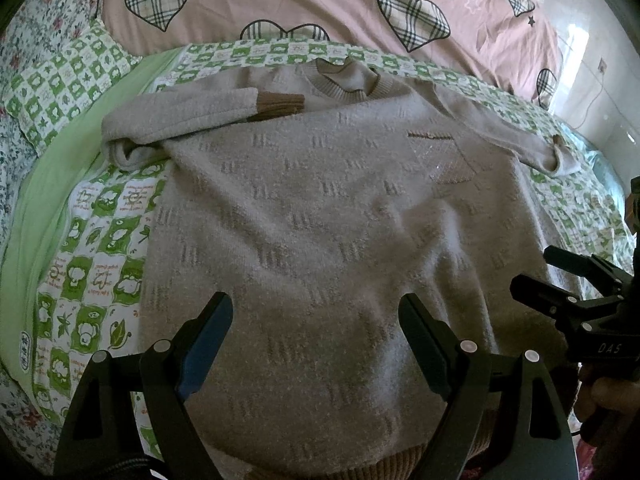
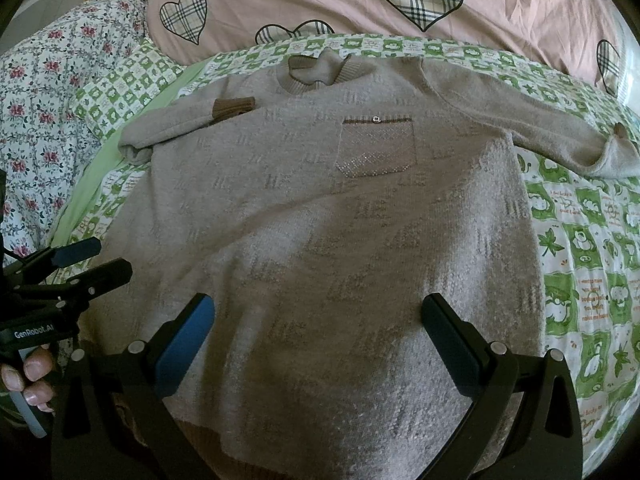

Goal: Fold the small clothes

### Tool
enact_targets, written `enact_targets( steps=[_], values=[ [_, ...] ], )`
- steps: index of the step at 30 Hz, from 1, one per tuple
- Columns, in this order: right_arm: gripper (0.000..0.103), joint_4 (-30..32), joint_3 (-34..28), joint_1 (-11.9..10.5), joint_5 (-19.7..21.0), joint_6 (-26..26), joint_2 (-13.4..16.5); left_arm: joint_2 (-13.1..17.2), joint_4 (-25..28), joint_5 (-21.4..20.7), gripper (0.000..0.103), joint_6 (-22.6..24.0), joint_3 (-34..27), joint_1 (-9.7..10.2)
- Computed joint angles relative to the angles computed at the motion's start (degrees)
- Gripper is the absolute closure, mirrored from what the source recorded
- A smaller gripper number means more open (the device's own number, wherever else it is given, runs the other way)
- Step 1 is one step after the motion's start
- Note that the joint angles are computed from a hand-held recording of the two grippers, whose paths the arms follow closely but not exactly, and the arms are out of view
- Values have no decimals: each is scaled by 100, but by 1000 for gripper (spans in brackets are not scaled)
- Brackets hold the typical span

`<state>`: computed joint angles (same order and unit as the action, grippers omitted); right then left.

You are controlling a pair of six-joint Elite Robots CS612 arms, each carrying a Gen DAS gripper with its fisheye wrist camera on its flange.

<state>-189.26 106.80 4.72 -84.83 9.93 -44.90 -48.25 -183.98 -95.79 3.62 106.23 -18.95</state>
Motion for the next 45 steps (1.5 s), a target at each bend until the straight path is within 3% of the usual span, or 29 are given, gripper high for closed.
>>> enact_targets(
  steps=[8,12,16,28,34,45],
  values=[
    [0,21,-9,-8,13,-3,-5,-15,123,-5,17,-4,-14,4],
    [0,21,-20,-5,7,5,1,-63,648,-241,17,-115,-99,48],
    [0,29,-55,-26,44,14,18,24,389,-285,17,-154,-122,60],
    [0,167,-264,-100,139,-88,65,190,680,-273,17,-79,-533,126],
    [0,292,-541,-237,379,-252,152,434,664,-383,17,237,-1030,222],
    [2,866,-1587,-539,673,-924,525,1142,1674,-845,17,921,-2780,424]
  ],
)
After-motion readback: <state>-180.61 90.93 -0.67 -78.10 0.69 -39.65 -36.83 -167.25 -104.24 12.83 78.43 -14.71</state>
